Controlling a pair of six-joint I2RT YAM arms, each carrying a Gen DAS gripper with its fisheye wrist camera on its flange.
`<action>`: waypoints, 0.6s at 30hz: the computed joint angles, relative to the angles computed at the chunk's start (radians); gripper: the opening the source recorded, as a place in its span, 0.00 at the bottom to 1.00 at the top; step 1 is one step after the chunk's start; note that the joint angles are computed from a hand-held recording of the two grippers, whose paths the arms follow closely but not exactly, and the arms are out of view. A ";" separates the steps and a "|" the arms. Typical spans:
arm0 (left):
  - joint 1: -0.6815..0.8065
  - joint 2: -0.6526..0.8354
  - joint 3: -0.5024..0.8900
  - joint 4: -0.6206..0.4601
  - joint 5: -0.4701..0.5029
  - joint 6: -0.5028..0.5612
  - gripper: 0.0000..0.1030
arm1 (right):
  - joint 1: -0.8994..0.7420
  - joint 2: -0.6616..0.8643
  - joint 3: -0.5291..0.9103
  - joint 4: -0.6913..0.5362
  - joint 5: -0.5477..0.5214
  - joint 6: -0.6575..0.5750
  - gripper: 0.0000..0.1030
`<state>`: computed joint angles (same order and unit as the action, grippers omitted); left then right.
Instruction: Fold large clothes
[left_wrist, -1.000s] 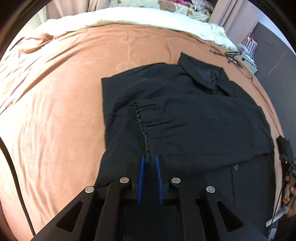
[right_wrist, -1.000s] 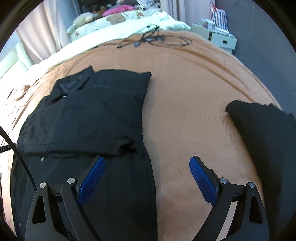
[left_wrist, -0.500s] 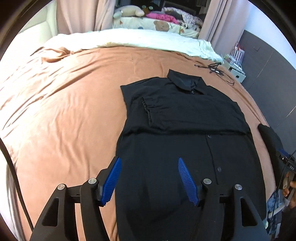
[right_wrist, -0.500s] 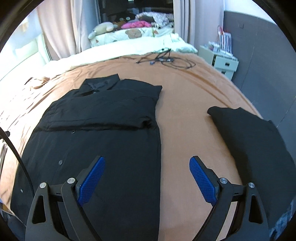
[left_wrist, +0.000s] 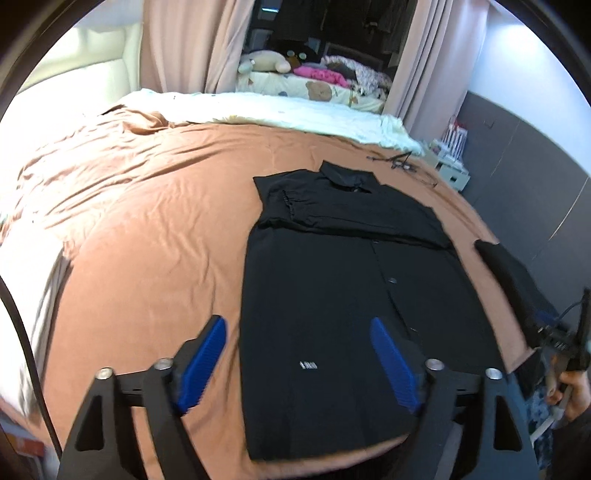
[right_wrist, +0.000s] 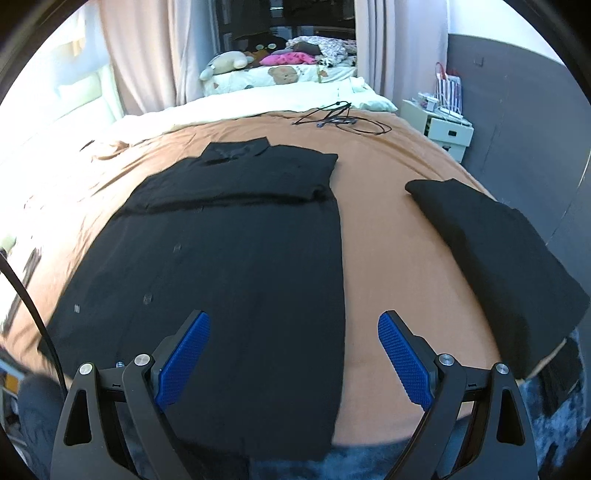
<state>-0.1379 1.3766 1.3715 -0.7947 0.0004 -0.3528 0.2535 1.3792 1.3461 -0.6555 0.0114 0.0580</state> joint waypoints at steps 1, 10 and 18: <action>-0.005 -0.027 -0.020 -0.002 0.002 -0.014 0.86 | 0.004 -0.039 -0.032 -0.003 0.000 -0.004 0.90; -0.155 -0.283 -0.195 -0.067 -0.087 -0.132 0.88 | -0.138 -0.269 -0.230 -0.019 -0.174 -0.024 0.90; -0.400 -0.415 -0.315 -0.130 -0.293 -0.269 0.91 | -0.299 -0.419 -0.425 -0.019 -0.320 -0.074 0.90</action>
